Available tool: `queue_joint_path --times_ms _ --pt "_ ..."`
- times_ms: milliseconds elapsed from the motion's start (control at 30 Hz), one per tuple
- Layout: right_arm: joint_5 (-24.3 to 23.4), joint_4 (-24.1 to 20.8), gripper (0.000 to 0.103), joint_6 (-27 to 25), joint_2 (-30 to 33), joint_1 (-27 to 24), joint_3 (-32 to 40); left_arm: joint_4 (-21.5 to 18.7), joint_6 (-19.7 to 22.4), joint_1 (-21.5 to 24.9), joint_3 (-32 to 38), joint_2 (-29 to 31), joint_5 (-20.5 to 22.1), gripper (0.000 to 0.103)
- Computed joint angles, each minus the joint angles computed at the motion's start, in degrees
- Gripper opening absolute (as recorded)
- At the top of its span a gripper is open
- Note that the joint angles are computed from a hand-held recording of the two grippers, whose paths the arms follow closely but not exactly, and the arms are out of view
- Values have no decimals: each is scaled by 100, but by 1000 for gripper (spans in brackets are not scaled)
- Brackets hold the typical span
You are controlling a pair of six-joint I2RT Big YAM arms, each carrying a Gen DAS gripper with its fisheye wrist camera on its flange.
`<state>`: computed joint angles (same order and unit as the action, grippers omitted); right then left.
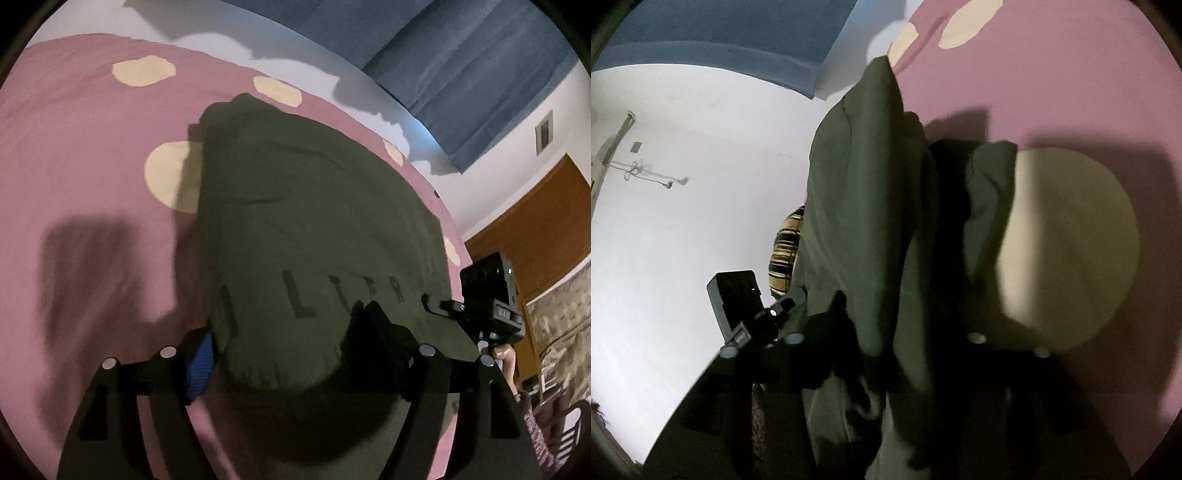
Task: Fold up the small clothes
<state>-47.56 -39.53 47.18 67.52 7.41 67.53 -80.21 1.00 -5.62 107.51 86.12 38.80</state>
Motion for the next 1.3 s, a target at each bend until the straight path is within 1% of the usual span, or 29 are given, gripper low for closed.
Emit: queue_joint_path --times_ms 33,67,133,233,267,367,433,467,500,533,567,600,633,733,800,833,900,967,1000,1067,1133,1200,1300 --pt "-19 -49 62 -17 -69 -20 -28 -8 33 59 -56 -70 105 79" --pt "-7 -92 65 -27 -171 -39 -69 0 50 98 -103 -127 158 79" --pt "-23 -258 74 -113 -360 -76 -125 -50 126 229 -284 -321 360 81" --pt "107 -537 78 -223 -688 -17 -238 -311 265 389 -542 -581 784 83" --pt "103 -570 79 -209 -842 -8 -343 -354 309 411 -662 -694 848 83" --pt "154 -617 81 -163 -1117 44 -522 -321 361 315 -890 -897 654 84" --pt "181 -685 81 -222 -1237 78 -610 -291 385 258 -993 -951 526 84" --pt "266 -771 79 -321 -1266 130 -615 -242 415 206 -1039 -976 357 84" --pt "409 -876 66 -406 -1296 178 -614 -228 456 176 -1036 -963 255 83" --pt "608 -1055 48 -467 -1292 251 -569 -255 534 153 -1013 -936 188 76" --pt "616 -1134 42 -435 -1318 247 -618 -347 639 129 -949 -896 161 75" --pt "474 -1012 36 -299 -1369 218 -717 -376 688 104 -901 -879 70 72" --pt "398 -876 32 -166 -1450 198 -818 -407 763 102 -878 -873 16 69" --pt "497 -659 29 46 -1684 252 -941 -400 801 97 -812 -844 -74 66" --pt "512 -732 29 -89 -1738 218 -995 -425 861 117 -822 -821 -58 66" --pt "365 -579 29 53 -1789 147 -1129 -420 892 124 -830 -812 -44 66" --pt "297 -237 28 424 -1699 202 -1157 -423 976 146 -846 -817 -18 65" --pt "325 -61 27 587 -1824 232 -1302 -461 1047 149 -810 -805 -63 64" --pt "390 32 27 670 -1732 309 -1215 -483 1057 158 -790 -794 -47 64" --pt "354 58 27 603 -1765 274 -1274 -493 1107 176 -780 -765 -30 64" --pt "302 39 27 514 -1736 222 -1309 -314 1137 124 -916 -845 -170 64" --pt "290 166 27 630 -1731 256 -1321 -202 1117 110 -975 -903 -208 64" --pt "269 167 27 613 -1713 229 -1299 -207 1102 127 -966 -894 -183 64"
